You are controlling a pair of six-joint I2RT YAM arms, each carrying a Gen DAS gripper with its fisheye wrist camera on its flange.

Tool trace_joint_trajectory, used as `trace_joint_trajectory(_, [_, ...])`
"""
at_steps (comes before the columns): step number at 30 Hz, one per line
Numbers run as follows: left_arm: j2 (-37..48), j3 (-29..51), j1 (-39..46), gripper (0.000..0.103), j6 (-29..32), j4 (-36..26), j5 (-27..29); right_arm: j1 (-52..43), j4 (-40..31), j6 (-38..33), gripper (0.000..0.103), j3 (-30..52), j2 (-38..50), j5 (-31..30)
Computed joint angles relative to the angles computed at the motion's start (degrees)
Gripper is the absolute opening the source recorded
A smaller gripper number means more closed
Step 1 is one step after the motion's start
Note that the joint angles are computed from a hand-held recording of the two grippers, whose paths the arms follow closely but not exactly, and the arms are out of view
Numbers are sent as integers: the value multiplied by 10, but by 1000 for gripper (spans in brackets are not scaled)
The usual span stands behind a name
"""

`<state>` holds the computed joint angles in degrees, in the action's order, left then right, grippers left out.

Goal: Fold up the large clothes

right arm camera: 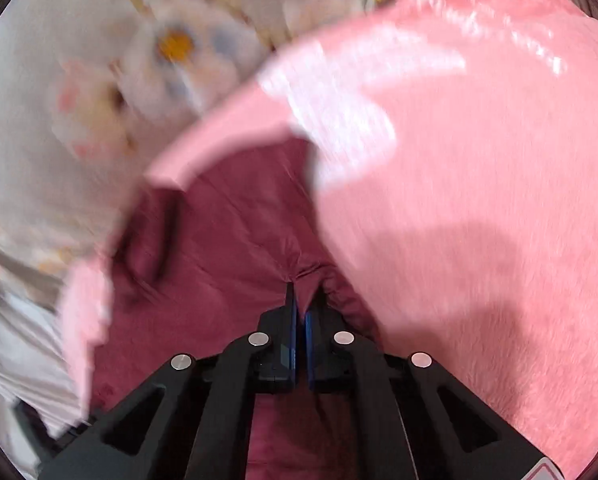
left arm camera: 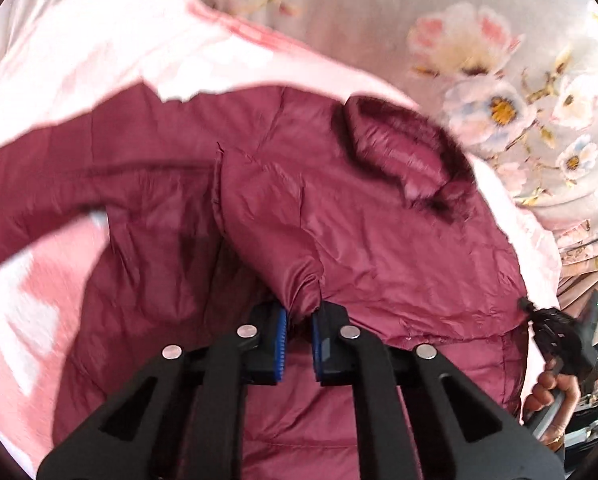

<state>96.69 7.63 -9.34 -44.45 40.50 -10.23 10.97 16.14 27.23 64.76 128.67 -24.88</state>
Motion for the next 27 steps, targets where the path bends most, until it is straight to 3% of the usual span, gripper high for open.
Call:
trace_joint_trajectory(2, [-16, -8, -1, 8, 6, -5, -18, -2, 100, -10, 0, -80, -61, -3])
trace_joint_trajectory(3, [4, -7, 4, 8, 9, 10, -10, 11, 105, -37, 0, -94, -74, 36])
trace_joint_trajectory(5, [90, 11, 5, 8, 10, 47, -6, 31, 48, -76, 0, -65, -52, 98])
trace_joint_trajectory(8, [225, 35, 0, 8, 4, 129, -3, 31, 8, -71, 0, -35, 1, 115])
trace_joint_trajectory(16, [301, 25, -75, 9, -8, 216, -105, 49, -22, -118, 0, -4, 36, 165])
trace_joint_trajectory(18, [303, 29, -92, 9, -11, 207, -131, 56, -41, -131, 0, -1, 26, 185])
trace_joint_trajectory(19, [291, 46, -98, 10, -16, 174, -137, 59, -44, -131, 6, -15, 12, 200])
trace_joint_trajectory(21, [292, 47, -101, 10, -16, 174, -140, 75, -26, -114, 15, -79, -49, 248])
trace_joint_trajectory(24, [284, 56, -111, 10, -19, 152, -151, 133, 14, -122, 15, -150, -141, 277])
trace_joint_trajectory(26, [279, 63, -120, 10, -23, 131, -161, 185, 0, -140, 14, -145, -158, 266])
trace_joint_trajectory(27, [278, 64, -120, 11, -22, 128, -161, 217, -9, -148, 8, -131, -153, 253])
